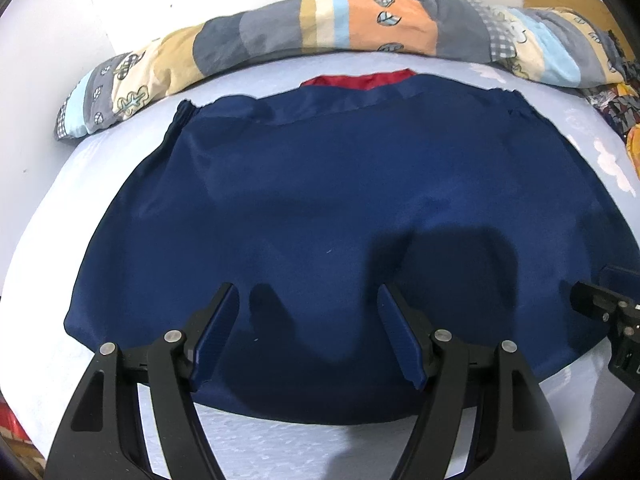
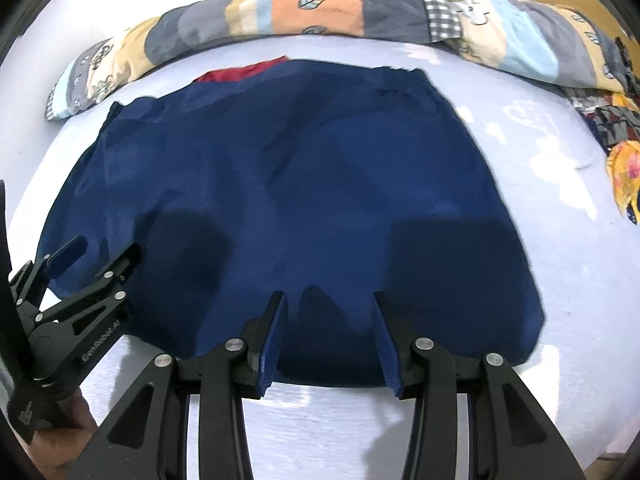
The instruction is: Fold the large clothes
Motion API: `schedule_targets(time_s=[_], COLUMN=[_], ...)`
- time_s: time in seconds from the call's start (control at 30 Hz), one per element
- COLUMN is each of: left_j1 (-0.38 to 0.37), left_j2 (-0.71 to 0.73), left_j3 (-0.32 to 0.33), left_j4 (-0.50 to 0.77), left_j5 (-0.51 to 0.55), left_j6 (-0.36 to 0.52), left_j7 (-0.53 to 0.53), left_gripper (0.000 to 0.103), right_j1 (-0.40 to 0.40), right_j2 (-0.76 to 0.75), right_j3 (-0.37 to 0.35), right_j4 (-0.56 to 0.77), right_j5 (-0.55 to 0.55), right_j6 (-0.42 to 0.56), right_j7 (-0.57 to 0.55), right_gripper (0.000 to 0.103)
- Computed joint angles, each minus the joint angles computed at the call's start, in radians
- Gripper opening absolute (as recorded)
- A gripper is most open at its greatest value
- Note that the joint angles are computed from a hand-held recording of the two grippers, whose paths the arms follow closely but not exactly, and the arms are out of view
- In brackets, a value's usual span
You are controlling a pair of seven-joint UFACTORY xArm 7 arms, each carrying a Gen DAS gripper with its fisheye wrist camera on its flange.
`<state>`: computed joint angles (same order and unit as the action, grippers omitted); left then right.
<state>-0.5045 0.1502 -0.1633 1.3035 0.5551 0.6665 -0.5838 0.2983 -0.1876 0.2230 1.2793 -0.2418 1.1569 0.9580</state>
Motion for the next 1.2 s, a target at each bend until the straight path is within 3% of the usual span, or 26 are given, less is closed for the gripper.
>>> schedule_targets(time_s=[0.2,0.4,0.5,0.67,0.77,0.93,1.0,1.1,1.2], left_j1=[0.022,0.060,0.065,0.072,0.081,0.090,0.095,0.101,0.104], left_j2=[-0.006,-0.006,-0.009,-0.025,-0.023,-0.031,-0.036,-0.042,-0.045], left_j3=[0.013,0.014,0.010,0.016,0.015,0.015,0.016,0.016,0.014], left_j4=[0.005,0.009,0.004,-0.009,-0.010,-0.020,-0.024,-0.027,-0.029], left_j5=[-0.014,-0.103,-0.127,-0.116,-0.128,-0.139,-0.150,-0.155,-0.154], left_j6=[0.019,0.035,0.035,0.023,0.031,0.039,0.035,0.029,0.019], left_j7=[-0.004,0.028,0.060,0.037,0.053,0.088,0.086,0.086,0.094], left_gripper=[0.071,0.072,0.072,0.072,0.072,0.072,0.072,0.072,0.072], right_j1=[0.010,0.017,0.020,0.039,0.059,0.093,0.100,0.094,0.090], right_j2=[0.056,0.045,0.076,0.093,0.118,0.204,0.205,0.168,0.150], right_j3=[0.000,-0.013,-0.020,0.002,0.001,-0.006,-0.015,-0.027,-0.019], right_j4=[0.044,0.028,0.038,0.085,0.103,0.167,0.166,0.125,0.125], right_j5=[-0.008,0.031,0.080,-0.026,0.008,0.051,0.043,0.060,-0.009], right_j6=[0.043,-0.066,-0.051,-0.069,-0.145,-0.073,-0.063,-0.123,-0.126], right_j7=[0.015,0.026,0.005,0.033,-0.005,-0.070,-0.054,-0.027,0.013], right_gripper=[0.044,0.047,0.047,0.047,0.047,0.051,0.058,0.058,0.058])
